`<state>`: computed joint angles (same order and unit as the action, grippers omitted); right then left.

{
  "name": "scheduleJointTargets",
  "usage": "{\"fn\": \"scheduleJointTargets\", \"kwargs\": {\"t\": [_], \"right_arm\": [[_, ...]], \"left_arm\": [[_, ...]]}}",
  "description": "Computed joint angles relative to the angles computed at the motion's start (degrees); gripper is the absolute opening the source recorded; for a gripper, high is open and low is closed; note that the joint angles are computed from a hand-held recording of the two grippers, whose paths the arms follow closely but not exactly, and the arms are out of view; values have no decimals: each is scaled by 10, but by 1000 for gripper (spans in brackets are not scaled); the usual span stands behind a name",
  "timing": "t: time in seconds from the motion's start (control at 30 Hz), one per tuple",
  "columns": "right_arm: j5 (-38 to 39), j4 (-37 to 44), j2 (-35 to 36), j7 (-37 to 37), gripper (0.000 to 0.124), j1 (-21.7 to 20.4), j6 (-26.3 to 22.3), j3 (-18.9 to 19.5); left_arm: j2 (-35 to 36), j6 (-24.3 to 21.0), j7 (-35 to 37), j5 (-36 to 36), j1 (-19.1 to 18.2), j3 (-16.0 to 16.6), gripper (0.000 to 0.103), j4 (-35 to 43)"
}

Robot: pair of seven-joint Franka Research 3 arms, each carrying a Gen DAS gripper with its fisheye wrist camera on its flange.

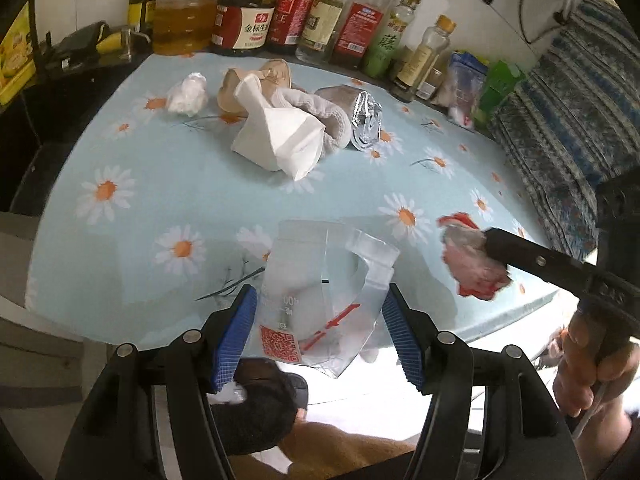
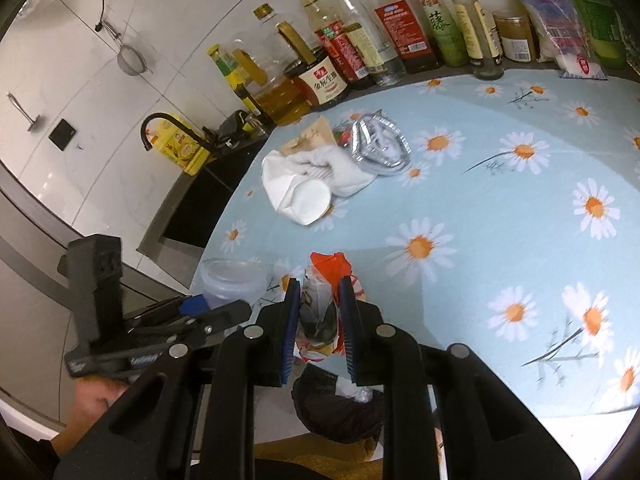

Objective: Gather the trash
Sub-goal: 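Carry the wrapper and plastic bag down over the black bin, then open both tools to drop the wrapper and bag into the bin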

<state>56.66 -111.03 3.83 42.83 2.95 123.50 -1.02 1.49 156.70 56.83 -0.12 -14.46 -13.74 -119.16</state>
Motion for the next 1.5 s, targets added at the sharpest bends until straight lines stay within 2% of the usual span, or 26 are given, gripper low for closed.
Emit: {"fn": "scheduleJointTargets", "kwargs": {"t": [0.1, 0.3, 0.4, 0.67, 0.83, 0.97, 1.03, 1.07, 1.1, 1.27, 1.5], "right_arm": [[-5, -23, -18, 11, 22, 14, 19, 9], [-9, -76, -52, 44, 22, 45, 50, 18], [-16, -102, -67, 68, 22, 63, 65, 24], [-41, -167, -100, 132, 22, 98, 101, 29], [-61, -190, -106, 173, 22, 113, 122, 34], [-73, -199, -103, 201, 24, 124, 138, 38], [-77, -198, -97, 221, 30, 127, 137, 38], [-80, -196, -94, 234, 46, 126, 133, 37], [-73, -198, -93, 240, 49, 126, 137, 36], [-69, -205, -97, 260, 49, 128, 156, 36], [-83, -219, -110, 285, 50, 127, 180, 35]], "left_arm": [[-30, 16, 52, -46, 0, 2, 62, -37], [-82, 16, 143, -134, -15, 27, 62, -108], [-104, 10, 191, -184, -26, 44, 62, -138], [-139, -18, 291, -259, -44, 76, 62, -191], [-142, -33, 336, -299, -46, 83, 63, -210], [-140, -52, 362, -302, -39, 79, 64, -213], [-139, -58, 372, -306, -38, 78, 65, -212], [-137, -71, 380, -309, -37, 80, 70, -208], [-136, -75, 383, -309, -34, 78, 72, -208], [-126, -100, 401, -314, -19, 75, 72, -202], [-123, -111, 419, -329, -8, 73, 72, -196]]}}
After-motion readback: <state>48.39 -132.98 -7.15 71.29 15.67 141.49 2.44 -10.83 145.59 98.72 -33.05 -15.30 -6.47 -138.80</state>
